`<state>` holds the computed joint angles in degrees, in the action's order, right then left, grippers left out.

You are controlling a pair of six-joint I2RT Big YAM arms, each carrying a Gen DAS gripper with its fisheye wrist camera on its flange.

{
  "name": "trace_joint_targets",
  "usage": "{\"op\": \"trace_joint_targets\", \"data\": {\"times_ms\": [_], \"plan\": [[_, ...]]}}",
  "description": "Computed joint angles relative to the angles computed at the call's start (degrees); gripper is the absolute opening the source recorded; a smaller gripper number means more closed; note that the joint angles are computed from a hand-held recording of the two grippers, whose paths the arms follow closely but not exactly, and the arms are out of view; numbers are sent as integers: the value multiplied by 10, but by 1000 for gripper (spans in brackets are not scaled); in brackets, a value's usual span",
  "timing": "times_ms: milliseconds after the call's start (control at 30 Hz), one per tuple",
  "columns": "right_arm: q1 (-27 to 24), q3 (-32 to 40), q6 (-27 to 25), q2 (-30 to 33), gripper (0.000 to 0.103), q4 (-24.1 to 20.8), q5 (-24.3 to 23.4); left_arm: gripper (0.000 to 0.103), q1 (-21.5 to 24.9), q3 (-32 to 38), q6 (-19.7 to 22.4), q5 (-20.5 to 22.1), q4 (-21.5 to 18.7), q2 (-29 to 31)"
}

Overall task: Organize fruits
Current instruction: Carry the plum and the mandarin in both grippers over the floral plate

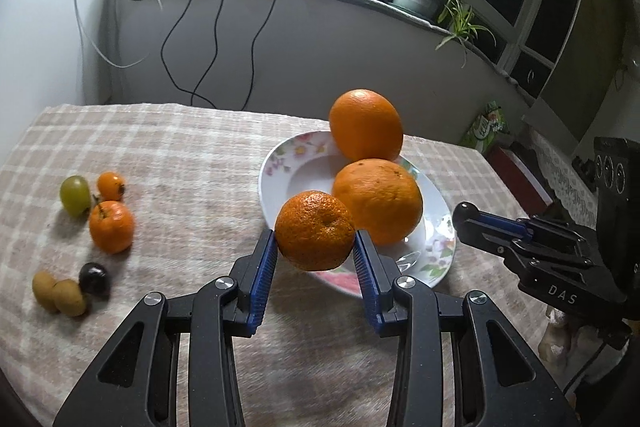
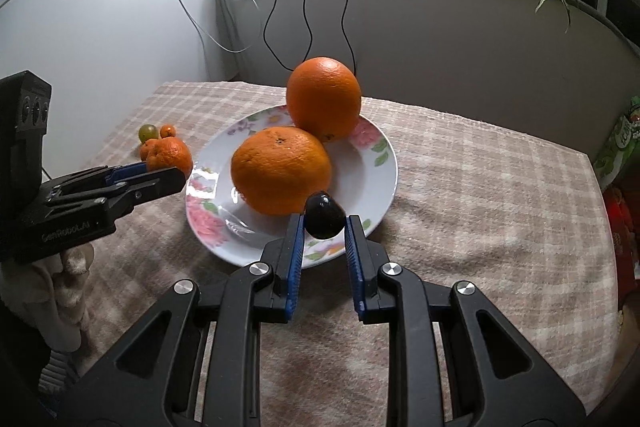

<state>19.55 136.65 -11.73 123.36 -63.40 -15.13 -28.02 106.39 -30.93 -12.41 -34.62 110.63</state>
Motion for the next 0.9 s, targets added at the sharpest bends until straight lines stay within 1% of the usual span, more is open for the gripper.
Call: {"op": "trace_joint_targets", "data": {"times_ms": [367,600,900], "plan": [[2,26,-10,18,22,-16,10,38,-3,37,4,6,-25,25],[6,41,-14,28,22,-25,14,38,-1,42,2,17,-21,30],[7,43,-17,31,22,-26,17,38,-3,46,4,8,-27,31]]}}
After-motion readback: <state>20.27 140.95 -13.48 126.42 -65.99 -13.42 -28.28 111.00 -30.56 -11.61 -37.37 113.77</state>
